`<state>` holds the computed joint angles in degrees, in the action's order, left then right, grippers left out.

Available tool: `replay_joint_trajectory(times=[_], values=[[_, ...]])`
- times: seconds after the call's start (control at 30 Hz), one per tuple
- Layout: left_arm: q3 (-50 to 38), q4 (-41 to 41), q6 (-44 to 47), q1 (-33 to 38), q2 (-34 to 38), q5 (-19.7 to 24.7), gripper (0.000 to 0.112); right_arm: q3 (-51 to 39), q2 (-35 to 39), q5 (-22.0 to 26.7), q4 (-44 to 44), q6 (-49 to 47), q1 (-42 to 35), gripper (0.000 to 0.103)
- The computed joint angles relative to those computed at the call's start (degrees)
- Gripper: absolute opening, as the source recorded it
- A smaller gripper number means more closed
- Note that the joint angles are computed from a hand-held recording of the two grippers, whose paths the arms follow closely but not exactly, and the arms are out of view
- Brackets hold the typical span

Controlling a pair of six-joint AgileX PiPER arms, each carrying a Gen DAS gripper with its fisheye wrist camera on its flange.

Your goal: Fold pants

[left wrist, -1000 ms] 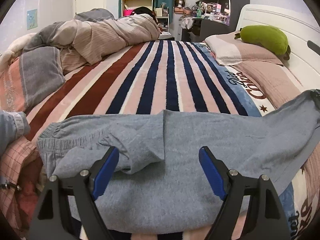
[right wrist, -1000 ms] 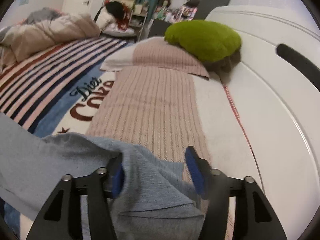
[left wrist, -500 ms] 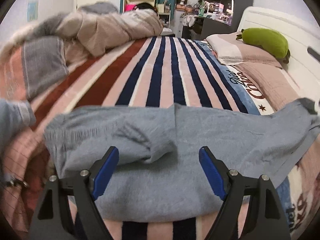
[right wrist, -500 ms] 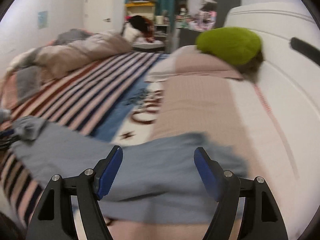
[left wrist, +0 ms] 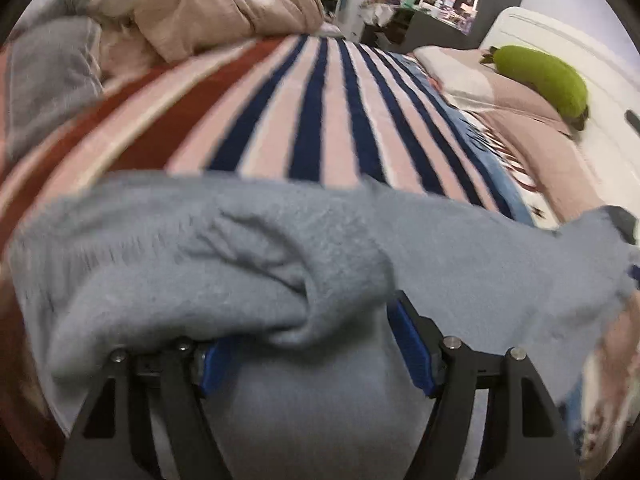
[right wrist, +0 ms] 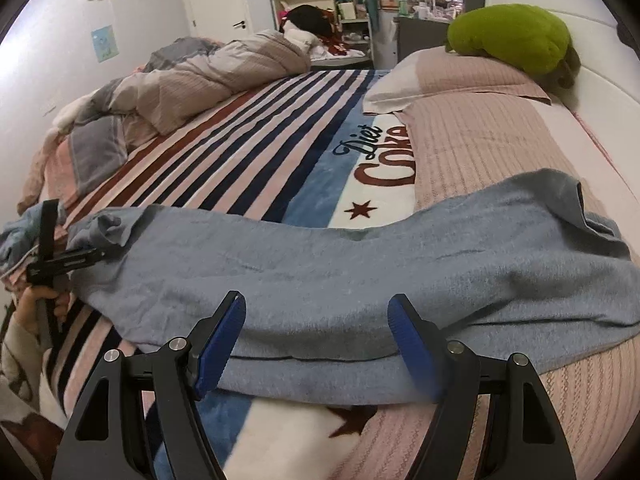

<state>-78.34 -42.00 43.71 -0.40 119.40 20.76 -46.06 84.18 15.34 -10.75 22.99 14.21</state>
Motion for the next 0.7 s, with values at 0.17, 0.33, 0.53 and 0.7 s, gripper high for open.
replay_joint_trajectory(times=[0.17,0.33,0.53,0.7], values=[[-5.4,-10.2,12.3,6.3,-1.3,13.7,0.080,-1.2,0.6,0.8,-0.9,2.9,0.7,0.070],[-10.1,-0.9,10.5,7.7,-2.6,10.7,0.081,-2.9,3.0,-0.2,-3.5,6.6,1.6,0.070],[-23.3,22.5,-13.6,8.1,6.9,8.2,0.081,-5.1,5.4,-0.3,-6.8,11.0,4.4,0.070],[-26.5,22.6,-10.5,8.7,11.1,14.6,0.075,-7.2,7.6,-0.7,-4.9,9.4,5.1,0.070]])
